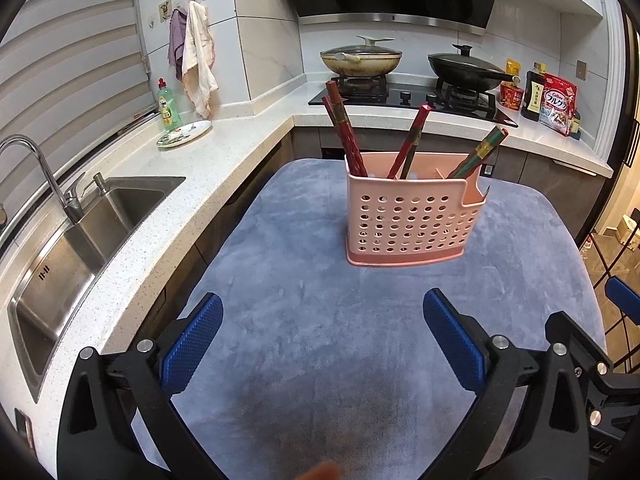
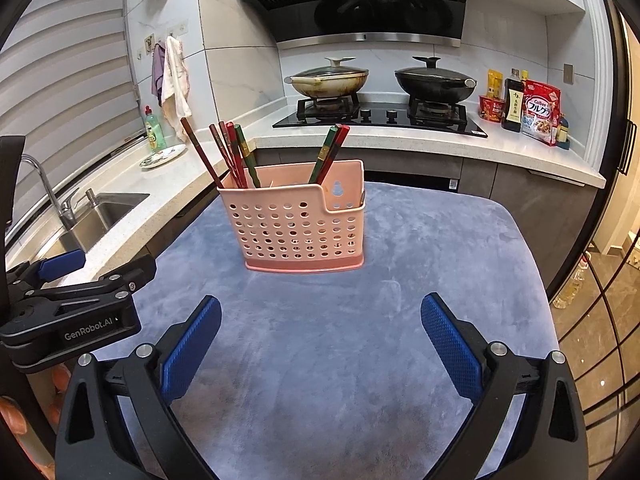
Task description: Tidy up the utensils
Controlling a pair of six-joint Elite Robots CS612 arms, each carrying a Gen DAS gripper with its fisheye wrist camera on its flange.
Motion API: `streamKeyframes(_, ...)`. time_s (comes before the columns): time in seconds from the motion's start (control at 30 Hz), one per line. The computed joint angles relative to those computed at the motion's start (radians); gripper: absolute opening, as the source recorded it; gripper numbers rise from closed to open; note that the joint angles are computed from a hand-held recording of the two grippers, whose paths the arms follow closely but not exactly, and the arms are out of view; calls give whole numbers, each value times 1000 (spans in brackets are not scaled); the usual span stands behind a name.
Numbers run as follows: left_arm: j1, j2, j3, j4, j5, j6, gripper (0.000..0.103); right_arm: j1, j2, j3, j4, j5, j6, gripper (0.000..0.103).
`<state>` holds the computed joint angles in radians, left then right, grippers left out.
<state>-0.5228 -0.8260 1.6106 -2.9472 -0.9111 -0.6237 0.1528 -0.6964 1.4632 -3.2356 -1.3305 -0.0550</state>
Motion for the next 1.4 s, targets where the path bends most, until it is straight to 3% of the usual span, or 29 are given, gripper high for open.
streamKeyframes(1.4, 7, 21, -29, 66, -6, -29, 96, 15, 25, -41, 50, -60, 4, 97)
